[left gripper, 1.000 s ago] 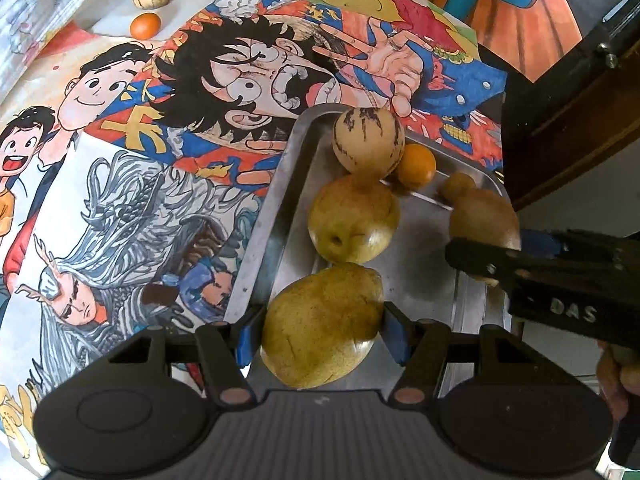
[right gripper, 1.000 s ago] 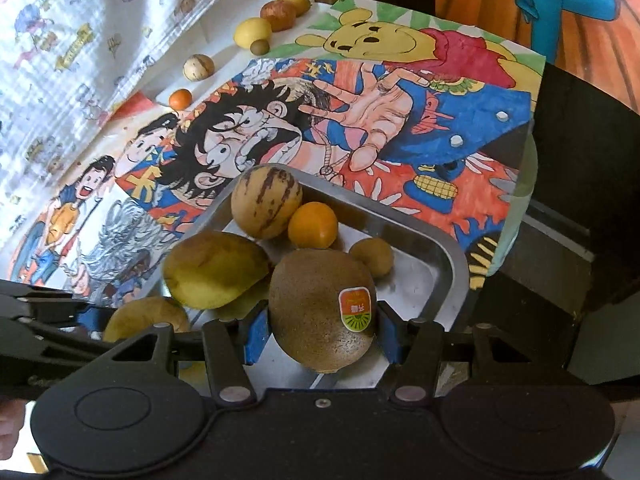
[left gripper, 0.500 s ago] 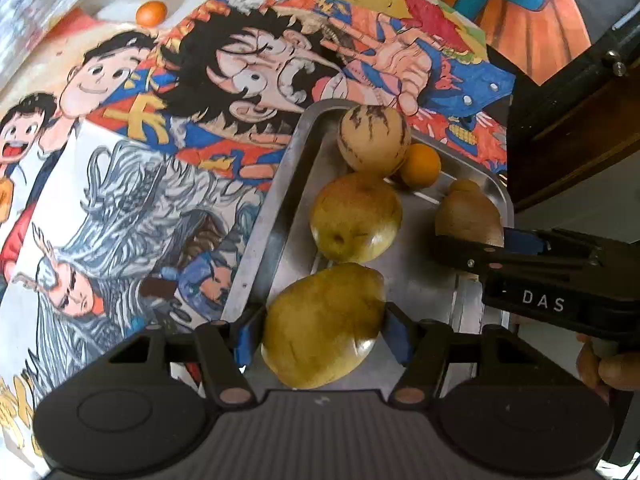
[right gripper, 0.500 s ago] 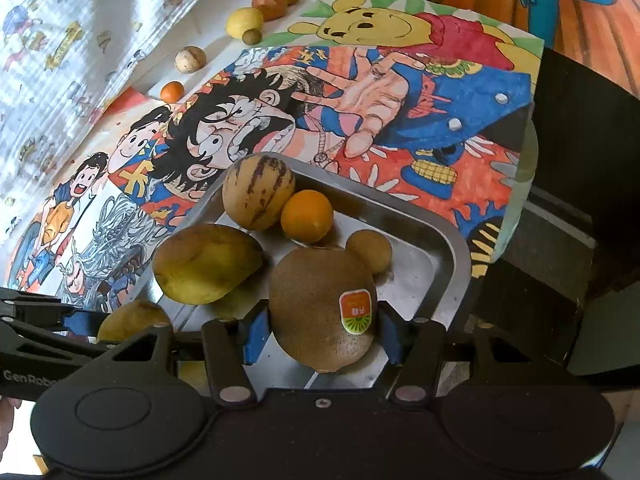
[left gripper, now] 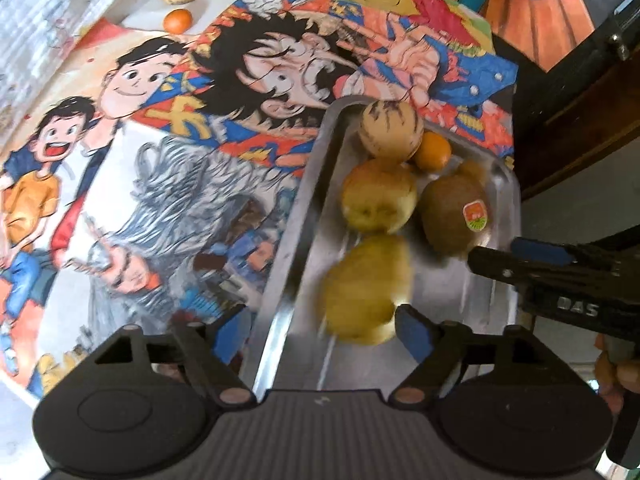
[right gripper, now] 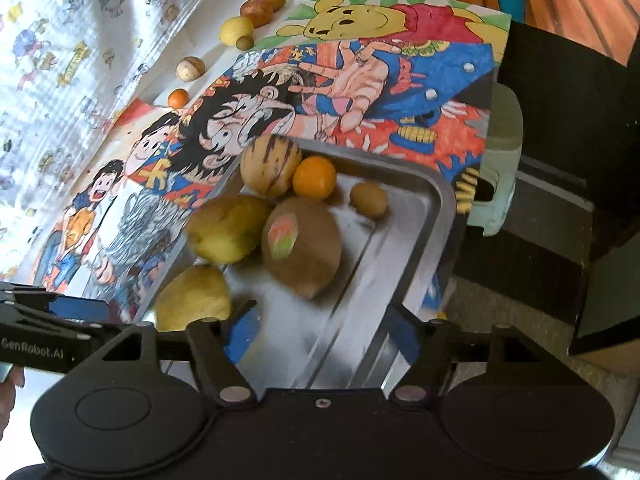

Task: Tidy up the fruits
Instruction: 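Open the right gripper over the tray while the left gripper releases the pear onto it, then lift both tools away from the grey tray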

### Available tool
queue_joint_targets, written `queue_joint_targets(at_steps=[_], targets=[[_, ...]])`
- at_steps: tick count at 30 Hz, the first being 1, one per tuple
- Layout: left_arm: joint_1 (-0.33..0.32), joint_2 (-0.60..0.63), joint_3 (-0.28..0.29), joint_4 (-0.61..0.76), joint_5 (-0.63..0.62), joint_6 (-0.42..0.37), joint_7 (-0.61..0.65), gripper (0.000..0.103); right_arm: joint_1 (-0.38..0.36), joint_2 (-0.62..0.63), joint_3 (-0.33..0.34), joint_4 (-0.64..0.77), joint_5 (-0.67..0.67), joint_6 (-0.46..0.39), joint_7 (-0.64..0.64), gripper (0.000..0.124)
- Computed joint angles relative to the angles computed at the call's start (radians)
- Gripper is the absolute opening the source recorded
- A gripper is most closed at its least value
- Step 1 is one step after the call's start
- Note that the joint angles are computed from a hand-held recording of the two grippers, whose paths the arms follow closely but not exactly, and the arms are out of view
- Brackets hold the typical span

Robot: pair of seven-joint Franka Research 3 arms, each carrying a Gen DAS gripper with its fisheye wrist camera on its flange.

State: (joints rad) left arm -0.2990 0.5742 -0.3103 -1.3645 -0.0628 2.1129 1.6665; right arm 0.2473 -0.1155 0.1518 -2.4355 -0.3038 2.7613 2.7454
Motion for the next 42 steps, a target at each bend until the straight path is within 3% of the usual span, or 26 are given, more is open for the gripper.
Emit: queue_joint_targets(at_steps=[5,9,17,22,26,42], targets=[[0.010,-0.058,0.013,-0.064,0.026,-0.024,-0.003,0.093,0.026,-0.049,0.019,-0.032,0.077,-0.024,0.015,0.085],[0.020,-0.109,0.019,-0.127,0.050,-0.029,0.029,0.099,0.059,-0.063,0.018,-0.042,0.212,-0.044,-0.017,0.100],[-0.013,-0.180,0.048,-0.212,0.195,-0.068,0.024,0.100,0.140,-0.066,-0.016,-0.019,0.561,-0.135,-0.190,0.102],[-0.016,-0.211,0.055,-0.246,0.251,-0.099,0.036,0.102,0.157,-0.033,-0.034,0.034,0.726,-0.256,-0.304,0.102],[-0.021,-0.220,0.062,-0.259,0.295,-0.130,0.026,0.102,0.159,-0.013,-0.036,0.050,0.835,-0.293,-0.363,0.102],[-0.007,-0.222,0.063,-0.273,0.328,-0.175,0.060,0.102,0.161,0.005,-0.021,0.059,0.921,-0.300,-0.354,0.102]])
